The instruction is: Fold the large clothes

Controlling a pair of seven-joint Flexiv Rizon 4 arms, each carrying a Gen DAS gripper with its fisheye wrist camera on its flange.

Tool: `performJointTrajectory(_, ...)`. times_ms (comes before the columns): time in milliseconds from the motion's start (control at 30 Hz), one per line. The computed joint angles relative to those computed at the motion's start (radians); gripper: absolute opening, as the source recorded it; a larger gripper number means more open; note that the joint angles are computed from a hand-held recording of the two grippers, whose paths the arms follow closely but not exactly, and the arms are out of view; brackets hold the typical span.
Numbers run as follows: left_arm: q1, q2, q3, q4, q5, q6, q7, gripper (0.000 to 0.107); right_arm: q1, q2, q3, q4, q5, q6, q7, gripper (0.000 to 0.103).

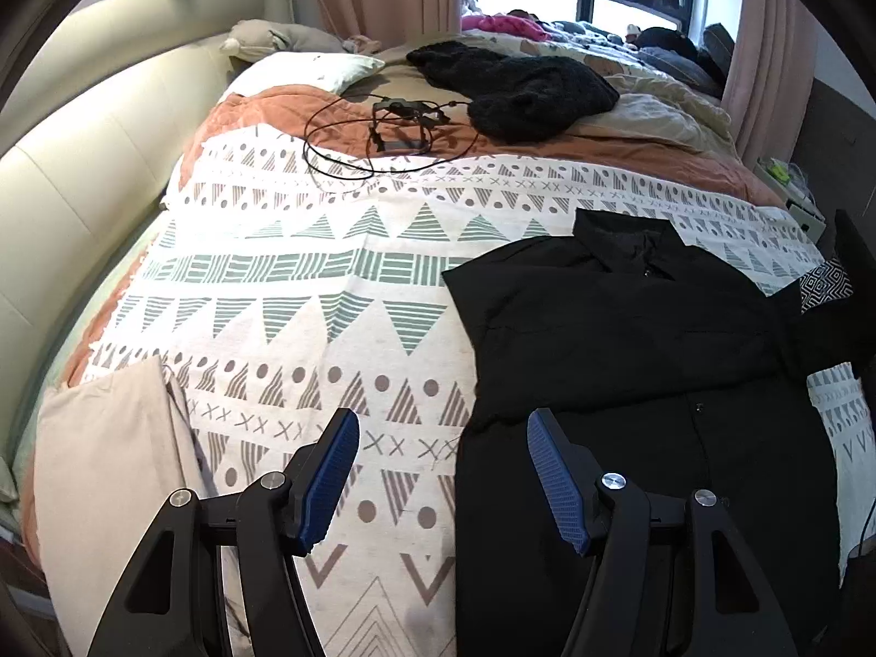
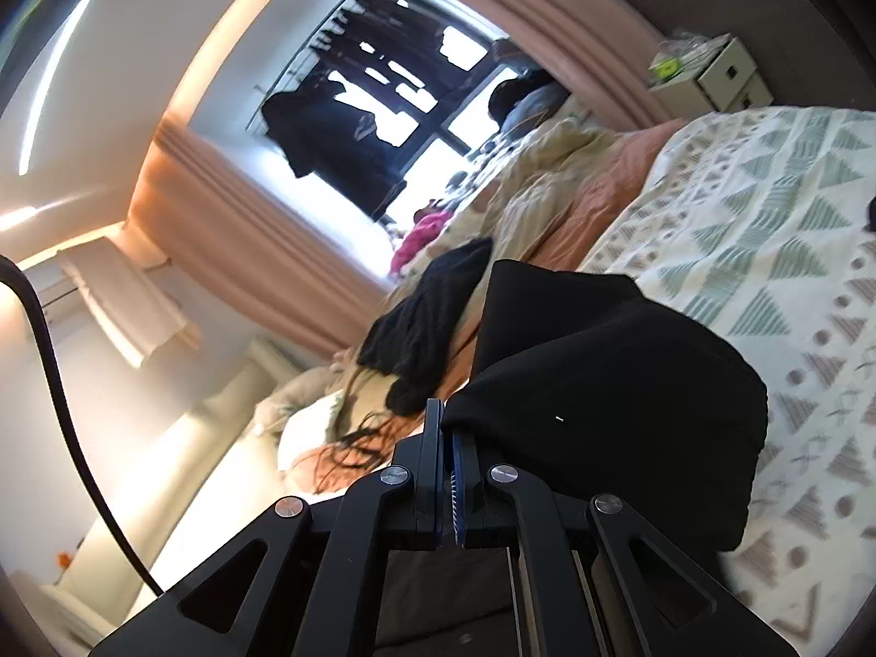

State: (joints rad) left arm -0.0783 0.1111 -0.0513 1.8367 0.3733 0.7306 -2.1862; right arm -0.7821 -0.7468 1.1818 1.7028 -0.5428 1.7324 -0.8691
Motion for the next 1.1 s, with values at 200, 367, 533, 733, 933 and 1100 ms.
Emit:
performJointTrajectory(200,0.02,0.053,0.013,0.04,0.002,-0.017,0.012,0.065,0.15,0.023,-0.038,-0.045,-0.014,-0.084,-0.081,0.004)
performJointTrajectory(367,0.042,0.09,0.014,0.069,0.0,-0.032,0.028,0.065,0.347,0.066,-0.181,-0.098,0.001,-0.217,-0.111,0.007)
performJointTrajectory(533,0.057,0.107,-0.003,0.079,0.003,-0.034,0.024,0.065,0.397,-0.019,-0.098,-0.183,0.079,-0.587,-0.222,0.064)
performJointTrajectory(733,0.043,0.072,-0.026,0.051,-0.029,0.002,0.012,0.065,0.314,0.018,-0.058,-0.121,0.218,-0.619,-0.288,0.071)
performJointTrajectory(933,-0.011,-0.038,-0.058,-0.049,-0.031,0.03,-0.007,0.065,0.206,0.131,-0.086,-0.05,0.347,-0.614,-0.289,0.071)
performJointTrajectory(1100,-0.09,-0.178,-0.075,-0.202,0.015,0.005,-0.007,0.065,0.113,0.204,-0.104,0.029,0.472,-0.597,-0.307,0.071)
